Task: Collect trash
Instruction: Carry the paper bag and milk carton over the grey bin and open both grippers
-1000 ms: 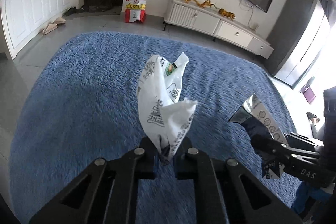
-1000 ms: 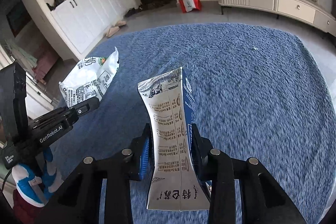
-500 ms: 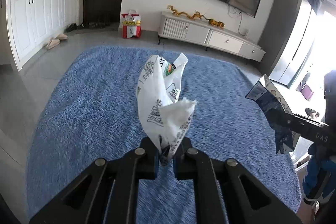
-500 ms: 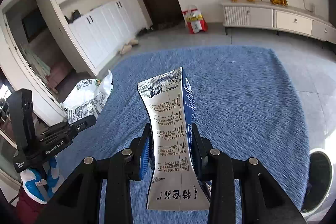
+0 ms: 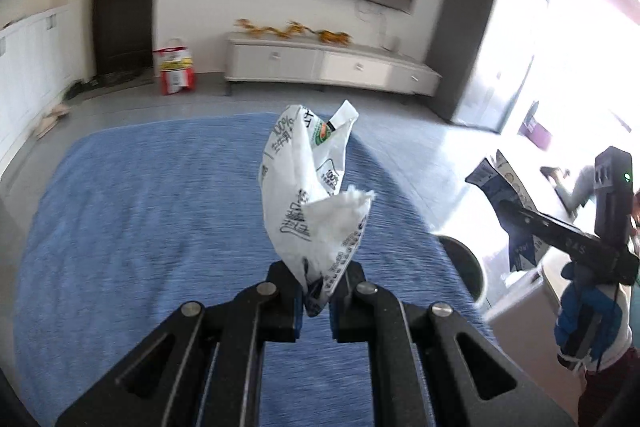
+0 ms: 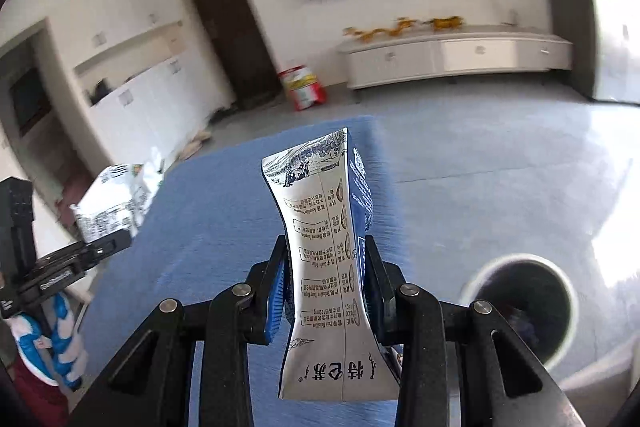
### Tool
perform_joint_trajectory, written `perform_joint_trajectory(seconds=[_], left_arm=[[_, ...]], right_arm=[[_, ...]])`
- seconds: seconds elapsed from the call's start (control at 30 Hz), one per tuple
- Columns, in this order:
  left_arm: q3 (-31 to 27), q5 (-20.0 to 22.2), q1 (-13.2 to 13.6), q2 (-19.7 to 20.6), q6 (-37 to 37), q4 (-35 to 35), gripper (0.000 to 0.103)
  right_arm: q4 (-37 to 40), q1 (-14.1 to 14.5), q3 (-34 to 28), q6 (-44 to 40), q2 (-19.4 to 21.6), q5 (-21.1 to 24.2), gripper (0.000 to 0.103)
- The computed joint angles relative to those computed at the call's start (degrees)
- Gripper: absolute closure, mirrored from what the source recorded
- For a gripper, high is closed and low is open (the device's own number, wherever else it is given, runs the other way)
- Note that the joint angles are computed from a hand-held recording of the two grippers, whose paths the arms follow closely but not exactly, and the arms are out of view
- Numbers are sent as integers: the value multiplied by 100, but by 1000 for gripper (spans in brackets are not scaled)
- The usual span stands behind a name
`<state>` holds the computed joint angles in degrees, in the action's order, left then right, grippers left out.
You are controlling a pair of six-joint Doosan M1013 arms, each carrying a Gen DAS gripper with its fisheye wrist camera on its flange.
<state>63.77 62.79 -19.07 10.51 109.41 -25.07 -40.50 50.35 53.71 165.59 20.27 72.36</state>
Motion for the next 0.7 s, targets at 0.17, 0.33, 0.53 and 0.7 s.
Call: perform_joint_trajectory(seconds=[0.17,0.33,0.53,0.7], left_arm=[[-286,439,-731,247,41,193,94],[-668,921,-1446,663,-65,589,94],[-1065,1458,-2095,1205,-337,1157,94],[-1276,1693,-2340,1502,-582,1295,94]], right_arm=[[-151,-119,1084,842,-640,106,69],[115,-382,1899,1231,-1060,40,69],[595,-756,2634,1586,-1372,-191,69],[949,-1028,2930,1581,-1456,-308,69]])
